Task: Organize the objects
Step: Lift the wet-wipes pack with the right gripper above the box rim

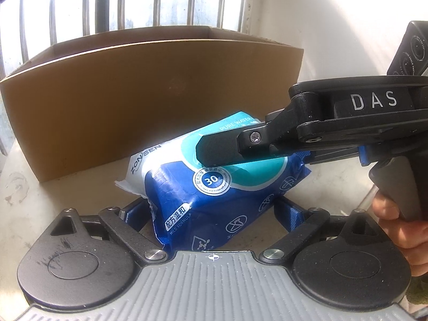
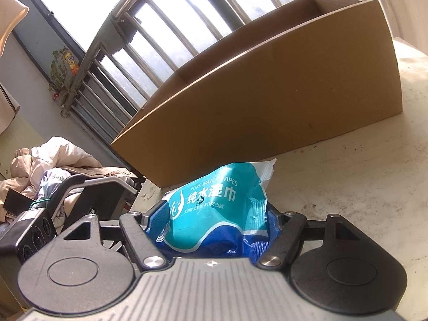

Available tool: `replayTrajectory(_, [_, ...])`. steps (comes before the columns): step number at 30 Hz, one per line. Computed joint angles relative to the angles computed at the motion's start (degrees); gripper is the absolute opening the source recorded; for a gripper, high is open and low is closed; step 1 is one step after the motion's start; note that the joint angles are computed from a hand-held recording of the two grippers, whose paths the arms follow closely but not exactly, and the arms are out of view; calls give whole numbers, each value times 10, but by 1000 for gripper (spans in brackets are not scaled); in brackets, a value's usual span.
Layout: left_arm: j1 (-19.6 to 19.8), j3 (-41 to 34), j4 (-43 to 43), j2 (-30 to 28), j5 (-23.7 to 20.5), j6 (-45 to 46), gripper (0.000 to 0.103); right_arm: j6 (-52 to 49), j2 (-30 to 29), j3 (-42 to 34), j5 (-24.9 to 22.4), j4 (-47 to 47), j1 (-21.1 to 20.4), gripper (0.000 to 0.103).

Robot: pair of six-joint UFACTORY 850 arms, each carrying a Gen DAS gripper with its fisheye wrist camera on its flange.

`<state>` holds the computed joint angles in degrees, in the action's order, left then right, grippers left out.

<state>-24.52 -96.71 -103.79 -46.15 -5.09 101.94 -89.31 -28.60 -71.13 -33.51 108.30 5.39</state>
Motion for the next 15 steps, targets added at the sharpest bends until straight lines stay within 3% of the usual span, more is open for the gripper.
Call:
replayTrajectory(8, [-1, 7, -82, 11, -1, 75, 97, -14, 11, 5, 6, 15, 3, 75])
replayTrajectory(12, [-4, 21, -178, 23, -2, 172, 97, -22, 17, 8, 5, 24, 3, 75])
replayTrajectory(15, [-4, 17, -188, 23, -1, 182, 97, -23, 21, 10, 3, 29, 3, 75])
